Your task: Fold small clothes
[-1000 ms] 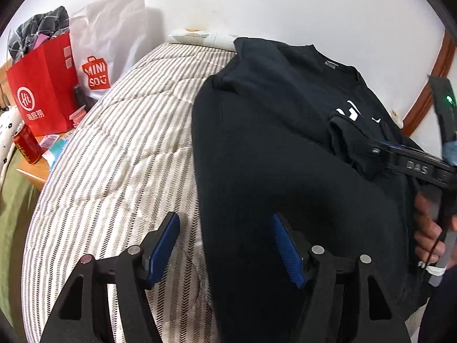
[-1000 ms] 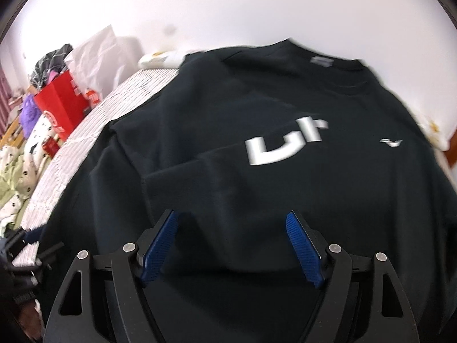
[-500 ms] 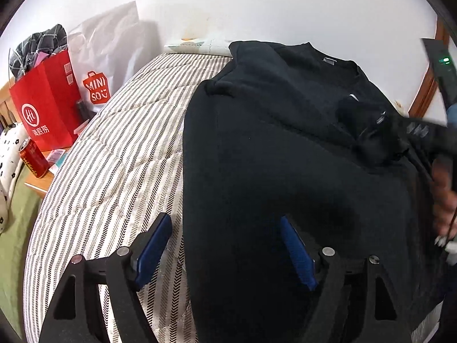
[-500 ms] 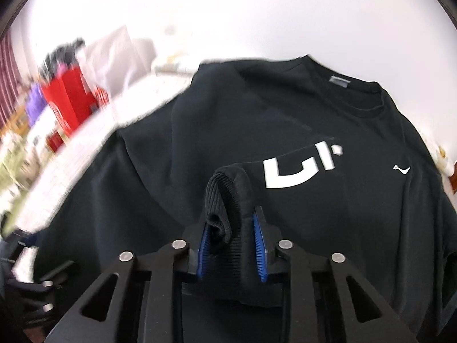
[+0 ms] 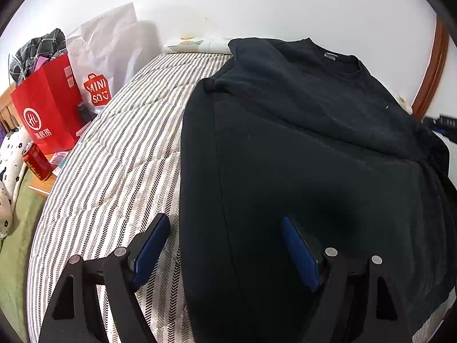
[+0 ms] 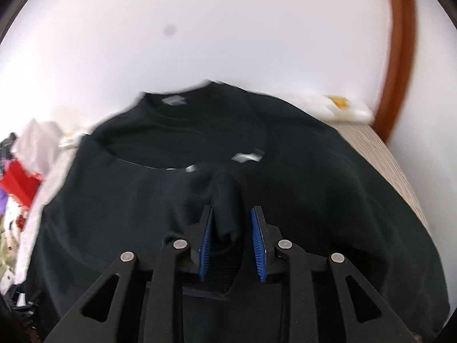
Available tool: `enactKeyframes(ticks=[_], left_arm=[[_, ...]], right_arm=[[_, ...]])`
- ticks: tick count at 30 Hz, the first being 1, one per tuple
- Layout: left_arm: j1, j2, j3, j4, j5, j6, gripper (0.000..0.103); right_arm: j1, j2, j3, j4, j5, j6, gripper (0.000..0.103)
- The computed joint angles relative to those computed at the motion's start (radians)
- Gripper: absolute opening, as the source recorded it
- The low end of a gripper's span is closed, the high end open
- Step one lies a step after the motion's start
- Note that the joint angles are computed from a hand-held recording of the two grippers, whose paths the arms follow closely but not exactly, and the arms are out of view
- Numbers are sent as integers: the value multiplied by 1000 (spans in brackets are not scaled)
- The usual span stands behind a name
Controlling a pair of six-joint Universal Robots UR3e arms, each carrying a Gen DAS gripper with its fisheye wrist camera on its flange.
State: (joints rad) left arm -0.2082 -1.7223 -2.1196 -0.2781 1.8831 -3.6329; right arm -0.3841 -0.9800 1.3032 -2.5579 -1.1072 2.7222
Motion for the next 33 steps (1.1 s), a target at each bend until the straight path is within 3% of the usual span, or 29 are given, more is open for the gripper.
enactKeyframes(ticks=[2, 5, 7, 10, 18, 22, 26, 27, 29, 30, 33], left_arm=[[-4, 4, 4, -16, 3, 0, 80], [-2, 28, -6, -41, -7, -3, 80], [2, 60, -28, -54, -24, -12, 80], [14, 123, -95, -34, -63, -10, 80], [-20, 281, -249, -4, -79, -35, 77], [-107, 262, -242, -14, 8, -78, 67], [-144, 252, -247, 11, 28, -104, 45], [-146, 257, -245, 2, 27, -113, 40], [-137, 272, -259, 15, -4, -120, 21], [-137, 280, -267, 15, 0, -146, 17], [-119, 318, -311, 40, -15, -159, 11]], right_arm=[[-20, -3, 34, -40, -61, -2, 27], [-86, -83, 166, -49, -33, -45, 33], [-143, -173, 306, -67, 5, -104, 50], [-210, -281, 529, -202, 16, -182, 60], [-446, -475, 869, -160, 74, -458, 64], [-589, -553, 990, -88, 151, -568, 64], [-665, -597, 1030, 34, 201, -637, 64], [-678, -611, 1060, 16, 216, -644, 61], [-697, -653, 1111, 7, 230, -700, 39], [-712, -681, 1102, 100, 247, -764, 16], [-753, -748, 1128, 142, 266, -791, 8]])
